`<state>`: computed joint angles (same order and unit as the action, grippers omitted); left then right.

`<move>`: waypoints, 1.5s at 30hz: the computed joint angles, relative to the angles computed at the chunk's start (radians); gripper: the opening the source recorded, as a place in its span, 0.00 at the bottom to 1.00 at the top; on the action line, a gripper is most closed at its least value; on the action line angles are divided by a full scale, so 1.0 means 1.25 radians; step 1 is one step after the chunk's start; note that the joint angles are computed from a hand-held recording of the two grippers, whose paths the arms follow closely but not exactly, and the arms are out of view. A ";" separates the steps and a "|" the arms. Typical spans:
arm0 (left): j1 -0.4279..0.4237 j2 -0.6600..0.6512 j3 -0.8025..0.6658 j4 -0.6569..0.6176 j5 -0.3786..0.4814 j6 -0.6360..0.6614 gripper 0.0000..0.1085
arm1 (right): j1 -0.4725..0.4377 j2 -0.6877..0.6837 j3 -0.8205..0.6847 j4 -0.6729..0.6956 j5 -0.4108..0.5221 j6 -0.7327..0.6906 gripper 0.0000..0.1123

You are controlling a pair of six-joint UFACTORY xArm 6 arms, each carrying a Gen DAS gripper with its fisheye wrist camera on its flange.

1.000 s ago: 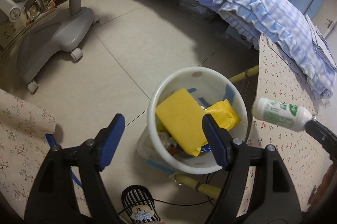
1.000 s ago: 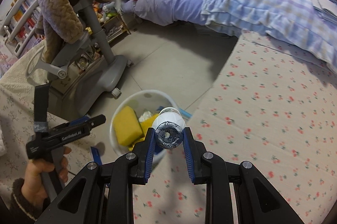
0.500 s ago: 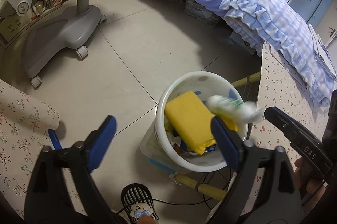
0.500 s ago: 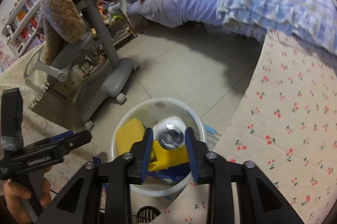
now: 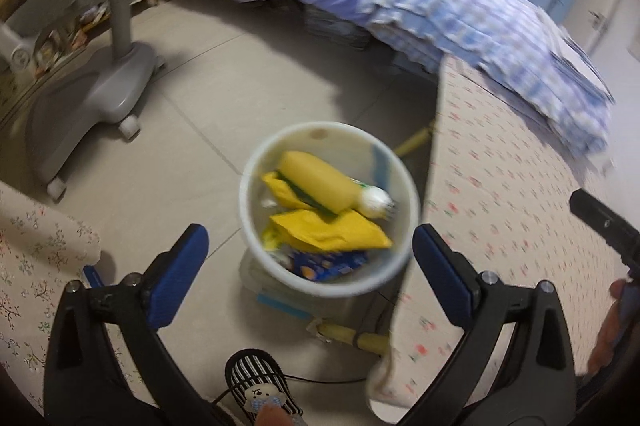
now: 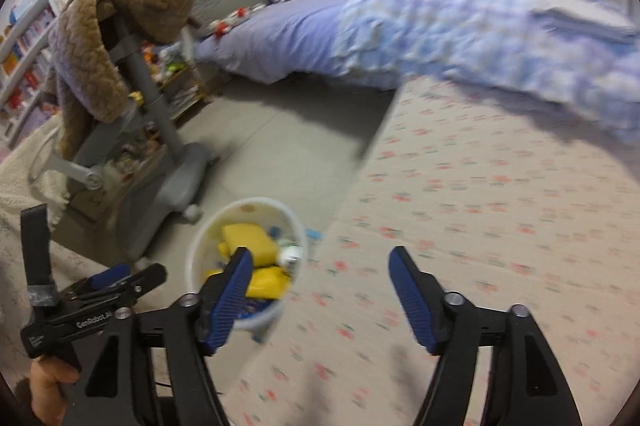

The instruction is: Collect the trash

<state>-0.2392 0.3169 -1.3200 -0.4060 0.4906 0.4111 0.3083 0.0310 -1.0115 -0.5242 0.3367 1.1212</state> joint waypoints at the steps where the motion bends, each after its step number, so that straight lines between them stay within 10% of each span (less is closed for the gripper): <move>1: -0.005 -0.014 0.017 -0.004 -0.009 0.012 0.94 | 0.007 -0.028 0.011 -0.048 0.047 0.038 0.73; 7: -0.052 -0.132 0.170 -0.070 -0.058 0.115 0.94 | 0.092 -0.202 0.122 -0.197 0.298 0.183 0.81; 18: -0.131 -0.264 0.413 0.080 -0.278 -0.001 0.94 | 0.241 -0.351 0.309 -0.302 0.459 0.499 0.92; 45: -0.149 -0.270 0.441 0.059 -0.307 0.007 0.94 | 0.218 -0.328 0.340 -0.317 0.410 0.593 0.92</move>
